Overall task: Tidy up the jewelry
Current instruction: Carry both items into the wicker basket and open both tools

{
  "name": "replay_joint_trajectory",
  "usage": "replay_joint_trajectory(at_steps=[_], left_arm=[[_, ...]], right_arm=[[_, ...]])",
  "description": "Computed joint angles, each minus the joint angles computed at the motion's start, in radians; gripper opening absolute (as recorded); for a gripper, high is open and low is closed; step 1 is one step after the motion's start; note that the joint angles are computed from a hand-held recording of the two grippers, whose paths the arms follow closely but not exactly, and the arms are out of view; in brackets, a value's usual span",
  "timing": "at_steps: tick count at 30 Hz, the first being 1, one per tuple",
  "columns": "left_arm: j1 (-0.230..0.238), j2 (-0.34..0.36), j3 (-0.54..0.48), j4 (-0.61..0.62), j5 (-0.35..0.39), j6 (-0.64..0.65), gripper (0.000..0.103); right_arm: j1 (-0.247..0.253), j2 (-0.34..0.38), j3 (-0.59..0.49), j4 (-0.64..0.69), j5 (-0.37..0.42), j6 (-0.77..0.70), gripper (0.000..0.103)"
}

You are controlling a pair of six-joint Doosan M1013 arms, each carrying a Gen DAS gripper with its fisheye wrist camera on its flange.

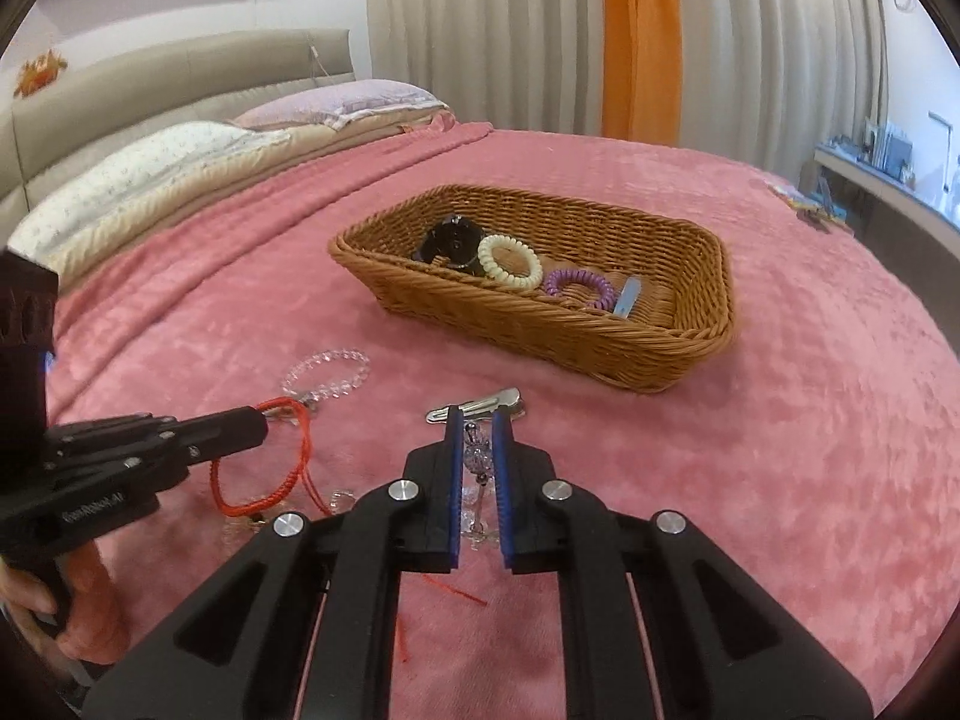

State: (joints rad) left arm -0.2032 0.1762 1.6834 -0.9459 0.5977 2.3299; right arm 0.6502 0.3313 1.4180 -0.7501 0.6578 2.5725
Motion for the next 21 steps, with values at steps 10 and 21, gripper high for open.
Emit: replay_joint_trajectory(at_steps=[10, 21], left_arm=[[-0.022, -0.031, -0.092, -0.007, -0.021, 0.046, 0.002], [-0.064, 0.120, -0.345, 0.112, -0.051, -0.096, 0.002]], right_arm=[[-0.007, -0.037, -0.068, -0.009, 0.034, -0.043, 0.008], [-0.109, 0.050, -0.226, 0.105, 0.031, -0.154, 0.008]])
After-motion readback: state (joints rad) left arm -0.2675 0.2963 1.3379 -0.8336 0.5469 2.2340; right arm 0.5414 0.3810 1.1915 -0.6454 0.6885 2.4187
